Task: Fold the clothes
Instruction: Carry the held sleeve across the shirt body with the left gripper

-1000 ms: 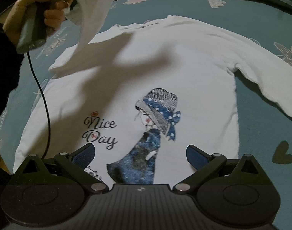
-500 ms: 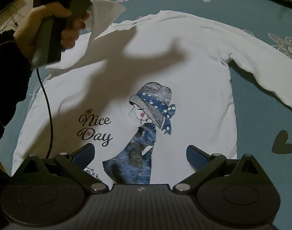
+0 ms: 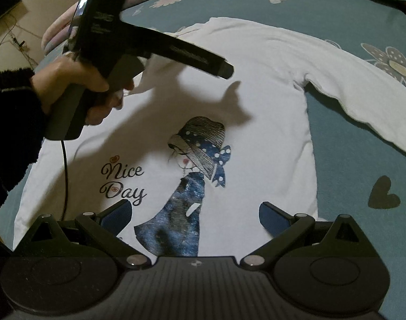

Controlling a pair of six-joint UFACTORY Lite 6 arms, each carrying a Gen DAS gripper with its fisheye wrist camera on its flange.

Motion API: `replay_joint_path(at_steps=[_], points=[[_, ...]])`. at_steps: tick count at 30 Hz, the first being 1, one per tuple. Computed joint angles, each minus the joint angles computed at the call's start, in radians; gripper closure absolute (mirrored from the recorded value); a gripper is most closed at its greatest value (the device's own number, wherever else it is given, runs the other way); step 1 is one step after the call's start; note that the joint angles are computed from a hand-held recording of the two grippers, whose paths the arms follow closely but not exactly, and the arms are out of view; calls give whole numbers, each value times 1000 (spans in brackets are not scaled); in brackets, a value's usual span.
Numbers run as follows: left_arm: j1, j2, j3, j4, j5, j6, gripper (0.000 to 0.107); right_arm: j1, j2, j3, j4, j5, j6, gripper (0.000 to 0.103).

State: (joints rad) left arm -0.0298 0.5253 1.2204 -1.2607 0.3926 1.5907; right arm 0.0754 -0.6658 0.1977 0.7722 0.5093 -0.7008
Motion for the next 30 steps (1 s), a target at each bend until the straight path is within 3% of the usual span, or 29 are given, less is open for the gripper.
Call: replay_joint_path(at_steps=[4, 10, 16, 20, 30], points=[[131, 72, 74, -3, 255, -121, 5, -3, -1, 0, -23, -3, 24, 0], [275, 134, 117, 2, 501, -261, 5, -3, -4, -9, 7, -13, 6, 0], [352, 120, 50, -118, 476, -213, 5, -35, 17, -9, 24, -16, -20, 0], [371, 156, 65, -228, 516, -234, 5, -41, 10, -7, 20, -10, -18, 0], [170, 104, 140, -182, 552, -181, 5, -2, -17, -8, -65, -22, 102, 0]])
